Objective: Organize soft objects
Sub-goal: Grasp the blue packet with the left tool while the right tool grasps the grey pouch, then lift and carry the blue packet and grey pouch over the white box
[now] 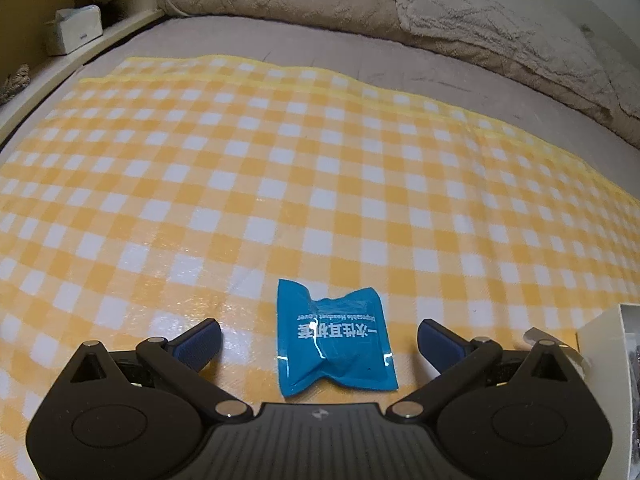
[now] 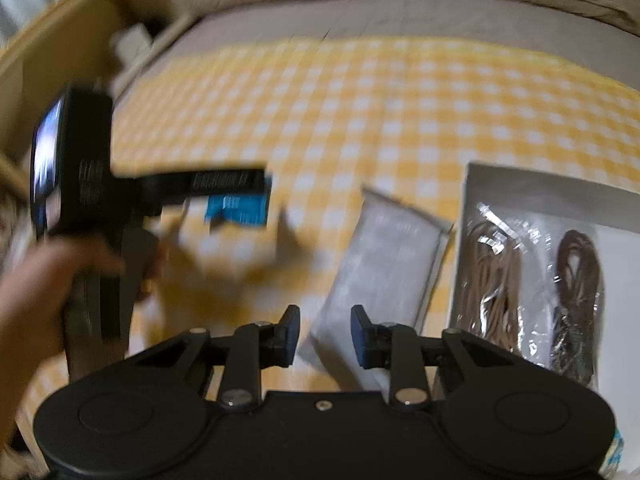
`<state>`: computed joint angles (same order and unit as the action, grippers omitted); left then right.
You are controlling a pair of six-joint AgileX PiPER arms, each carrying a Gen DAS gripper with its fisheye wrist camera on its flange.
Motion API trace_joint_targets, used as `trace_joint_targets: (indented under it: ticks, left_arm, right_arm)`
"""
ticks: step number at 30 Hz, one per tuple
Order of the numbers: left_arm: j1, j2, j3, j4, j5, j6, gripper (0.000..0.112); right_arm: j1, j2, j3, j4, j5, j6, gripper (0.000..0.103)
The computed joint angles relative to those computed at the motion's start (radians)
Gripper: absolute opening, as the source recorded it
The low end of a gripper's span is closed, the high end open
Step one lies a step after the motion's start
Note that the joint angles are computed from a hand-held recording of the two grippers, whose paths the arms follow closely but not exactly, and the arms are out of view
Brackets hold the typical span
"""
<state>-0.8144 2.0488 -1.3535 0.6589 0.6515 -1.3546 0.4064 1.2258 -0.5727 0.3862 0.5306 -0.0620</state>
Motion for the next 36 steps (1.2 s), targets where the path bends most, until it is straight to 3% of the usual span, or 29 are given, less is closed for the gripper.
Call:
trace_joint_targets:
  ticks: [3,6,11,13,16,21,32,35,36]
  left_arm:
    - [-0.012,0.026,-0.025,0.016,0.029,0.009,0.102]
    - [-0.029,0.047,-0.053,0.019,0.065,0.026,0.101]
    - [-0.051,0.064,-0.088,0.039,0.136,0.055,0.084]
    - [-0.057,0.059,-0.085,0.05,0.144,0.047,0.077]
    - [-0.052,0.052,-0.091,0.04,0.145,0.069,0.064]
    - [-0.052,0.002,-0.035,0.018,0.122,0.096,0.063]
    - [-0.163,-0.251,0.267,0.026,0.053,0.019,0.061]
    - [-0.222,-0.335,0.336,0.024,0.068,-0.017,0.061]
    - [-0.245,-0.367,0.362,0.024,0.075,-0.033,0.061]
  right_arm:
    - [0.031,0.03,-0.002,-0.027,0.023,-0.075,0.029]
    - [0.101,0.053,0.006,-0.157,0.006,-0.033,0.029]
    - [0.167,0.069,0.03,-0.231,-0.026,-0.054,0.011]
    - [0.169,0.052,0.033,-0.182,-0.014,-0.134,0.001]
    - [0.15,0.017,0.044,-0.089,0.009,-0.268,0.001]
    - [0.151,-0.031,0.067,0.035,0.052,-0.419,0.0]
    - [0.125,-0.182,0.14,0.19,0.289,-0.654,0.0]
    - [0.093,-0.226,0.156,0.181,0.334,-0.644,0.001]
    - [0.074,-0.233,0.159,0.178,0.333,-0.621,0.006]
